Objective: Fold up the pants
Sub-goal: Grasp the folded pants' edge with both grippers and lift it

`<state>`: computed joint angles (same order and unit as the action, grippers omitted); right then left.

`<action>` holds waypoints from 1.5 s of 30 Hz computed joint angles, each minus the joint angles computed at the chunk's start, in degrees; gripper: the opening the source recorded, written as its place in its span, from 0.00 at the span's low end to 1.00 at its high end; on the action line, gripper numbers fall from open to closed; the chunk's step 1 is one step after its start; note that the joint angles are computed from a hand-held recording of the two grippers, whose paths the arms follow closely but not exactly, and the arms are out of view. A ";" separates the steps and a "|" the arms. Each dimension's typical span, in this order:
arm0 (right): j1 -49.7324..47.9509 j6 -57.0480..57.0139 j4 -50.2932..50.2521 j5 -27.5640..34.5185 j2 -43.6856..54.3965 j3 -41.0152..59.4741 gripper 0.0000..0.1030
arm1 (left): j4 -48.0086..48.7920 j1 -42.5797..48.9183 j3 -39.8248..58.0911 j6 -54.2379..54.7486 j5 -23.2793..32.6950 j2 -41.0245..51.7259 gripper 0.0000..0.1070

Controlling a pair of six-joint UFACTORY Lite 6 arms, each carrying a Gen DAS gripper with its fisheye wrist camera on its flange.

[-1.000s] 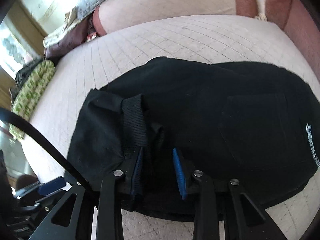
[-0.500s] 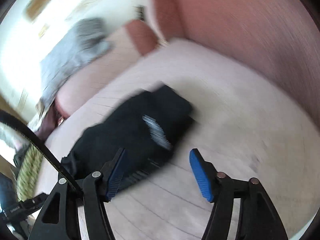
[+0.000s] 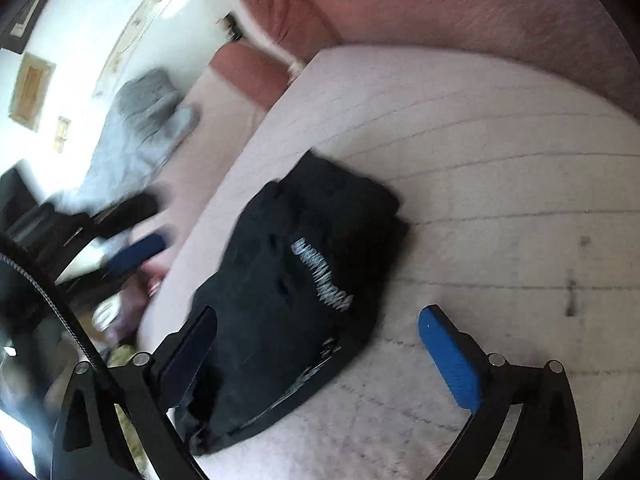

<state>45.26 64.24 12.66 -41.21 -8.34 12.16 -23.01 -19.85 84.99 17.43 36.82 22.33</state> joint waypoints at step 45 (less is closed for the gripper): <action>26.72 -74.33 57.50 14.57 32.43 57.65 0.23 | -23.97 46.00 -17.67 45.63 16.33 -14.34 0.14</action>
